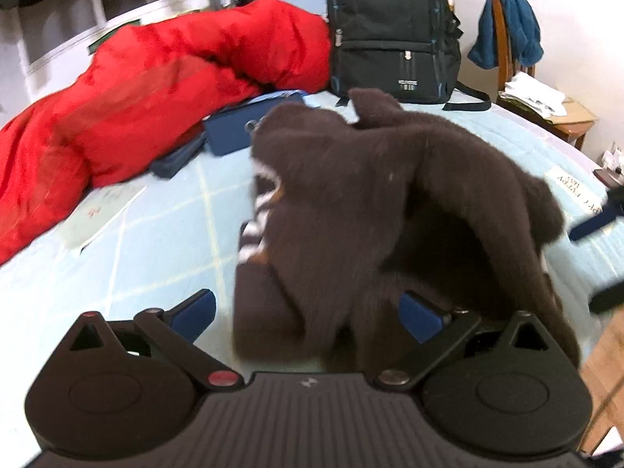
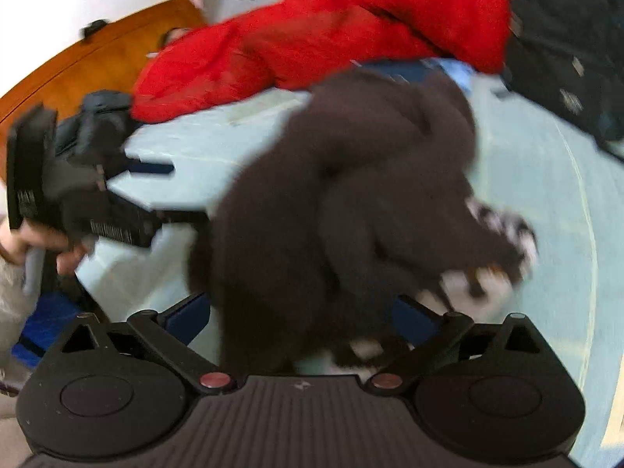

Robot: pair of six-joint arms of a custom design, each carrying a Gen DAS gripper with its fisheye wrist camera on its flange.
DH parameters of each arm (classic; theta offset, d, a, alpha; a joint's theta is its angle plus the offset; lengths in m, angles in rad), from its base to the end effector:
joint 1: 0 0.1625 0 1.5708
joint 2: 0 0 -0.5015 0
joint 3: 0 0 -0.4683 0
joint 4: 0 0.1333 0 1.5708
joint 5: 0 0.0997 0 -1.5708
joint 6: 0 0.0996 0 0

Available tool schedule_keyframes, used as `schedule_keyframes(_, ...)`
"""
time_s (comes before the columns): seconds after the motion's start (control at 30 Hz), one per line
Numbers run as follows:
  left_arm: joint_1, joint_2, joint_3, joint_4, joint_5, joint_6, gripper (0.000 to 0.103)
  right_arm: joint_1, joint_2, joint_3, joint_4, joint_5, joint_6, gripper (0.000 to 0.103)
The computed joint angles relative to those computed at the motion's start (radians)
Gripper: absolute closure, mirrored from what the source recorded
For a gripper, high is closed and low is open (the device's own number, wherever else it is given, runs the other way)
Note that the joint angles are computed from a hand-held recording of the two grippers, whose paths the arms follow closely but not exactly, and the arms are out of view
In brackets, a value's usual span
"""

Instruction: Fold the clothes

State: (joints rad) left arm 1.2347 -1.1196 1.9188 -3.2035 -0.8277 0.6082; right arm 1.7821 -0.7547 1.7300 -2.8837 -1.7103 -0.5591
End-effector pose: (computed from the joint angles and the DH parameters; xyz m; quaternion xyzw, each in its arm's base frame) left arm -0.0304 -0.6954 0.3026 0.2566 0.8256 -0.3287 0.3801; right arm 0.2751 -0.7129 0.0583 0.3587 -0.9157 0.1532 0.0967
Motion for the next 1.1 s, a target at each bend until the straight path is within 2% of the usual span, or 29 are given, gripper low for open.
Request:
schedule_keyframes(0.2, 0.015, 0.101, -0.089, -0.038, 0.025, 0.140, 0.004, -0.036, -0.002, 0.008, -0.017, 0.026, 0.059, 0.000)
schedule_keyframes(0.33, 0.023, 0.148, -0.121, -0.171, 0.067, 0.249, 0.003, -0.049, -0.003, 0.011, -0.039, 0.031, 0.062, 0.000)
schedule_keyframes(0.5, 0.038, 0.157, -0.138, -0.187, 0.094, 0.254, 0.004, -0.060, 0.009, -0.004, -0.044, 0.052, 0.073, 0.000)
schedule_keyframes(0.53, 0.040, 0.164, -0.143, -0.208, 0.100, 0.269, 0.008, -0.062, 0.012, -0.008, -0.043, 0.058, 0.077, 0.000)
schedule_keyframes(0.6, 0.043, 0.183, -0.156, -0.279, 0.112, 0.315, 0.008, -0.061, 0.015, -0.012, -0.045, 0.068, 0.080, 0.000)
schedule_keyframes(0.67, 0.051, 0.185, -0.174, -0.296, 0.116, 0.276, 0.008, -0.060, 0.016, -0.013, -0.048, 0.075, 0.079, 0.000)
schedule_keyframes(0.73, 0.057, 0.177, -0.186, -0.270, 0.121, 0.235, 0.008, -0.058, 0.015, -0.012, -0.051, 0.072, 0.074, 0.000)
schedule_keyframes(0.87, 0.063, 0.188, -0.213, -0.337, 0.137, 0.299, 0.008, -0.058, 0.014, -0.015, -0.062, 0.067, 0.071, 0.000)
schedule_keyframes(0.97, 0.072, 0.183, -0.235, -0.340, 0.155, 0.270, 0.008, -0.059, 0.018, -0.022, -0.073, 0.055, 0.080, 0.000)
schedule_keyframes(1.1, 0.084, 0.195, -0.278, -0.387, 0.197, 0.301, 0.008, -0.060, 0.024, -0.029, -0.084, 0.038, 0.084, 0.000)
